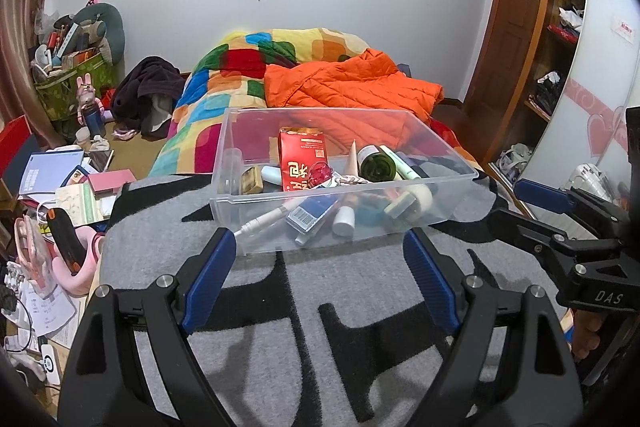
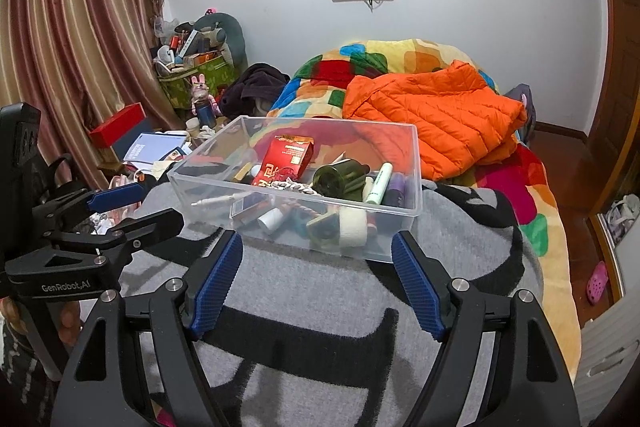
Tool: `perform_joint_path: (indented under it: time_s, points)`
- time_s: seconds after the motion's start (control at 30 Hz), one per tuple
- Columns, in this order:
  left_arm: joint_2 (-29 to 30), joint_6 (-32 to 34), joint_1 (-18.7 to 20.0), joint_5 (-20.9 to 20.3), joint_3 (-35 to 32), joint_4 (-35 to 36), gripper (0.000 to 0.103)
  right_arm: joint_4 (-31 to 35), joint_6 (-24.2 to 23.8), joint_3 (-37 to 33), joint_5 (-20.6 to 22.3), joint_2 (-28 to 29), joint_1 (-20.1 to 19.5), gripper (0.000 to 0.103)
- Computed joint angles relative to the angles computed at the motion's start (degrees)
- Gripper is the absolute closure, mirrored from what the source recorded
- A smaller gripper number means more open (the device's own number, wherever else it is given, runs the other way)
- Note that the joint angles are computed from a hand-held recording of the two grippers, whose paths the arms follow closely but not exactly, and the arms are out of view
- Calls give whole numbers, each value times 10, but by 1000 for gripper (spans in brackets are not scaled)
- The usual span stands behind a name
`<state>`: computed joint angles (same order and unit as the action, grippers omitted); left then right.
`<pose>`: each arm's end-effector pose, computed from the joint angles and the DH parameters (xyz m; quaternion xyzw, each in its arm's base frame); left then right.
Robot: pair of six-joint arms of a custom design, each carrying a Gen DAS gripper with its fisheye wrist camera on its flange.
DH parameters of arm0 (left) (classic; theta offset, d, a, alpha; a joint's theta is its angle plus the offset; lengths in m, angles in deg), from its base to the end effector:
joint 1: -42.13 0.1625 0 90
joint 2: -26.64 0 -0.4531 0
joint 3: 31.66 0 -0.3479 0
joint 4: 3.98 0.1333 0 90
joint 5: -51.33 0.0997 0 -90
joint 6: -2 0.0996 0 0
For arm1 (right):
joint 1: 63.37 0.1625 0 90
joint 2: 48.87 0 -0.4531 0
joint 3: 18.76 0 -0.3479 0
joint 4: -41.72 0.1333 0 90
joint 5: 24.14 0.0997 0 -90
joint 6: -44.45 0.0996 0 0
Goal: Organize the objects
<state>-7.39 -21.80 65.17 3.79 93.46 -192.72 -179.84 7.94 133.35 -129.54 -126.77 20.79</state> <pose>-0.3609 -0.3714 0.0087 0.3196 0.8738 -0.3008 0.2095 0.0733 -0.3335 0.3029 0.1679 -0.8555 0.4009 0.2814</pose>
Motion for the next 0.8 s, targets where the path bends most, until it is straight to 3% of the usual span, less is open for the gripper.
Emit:
perform_joint_path:
  time_s: [0.8]
  points:
    - [5, 11, -6, 2, 4, -20, 16, 0, -2, 0, 2, -1, 0, 29]
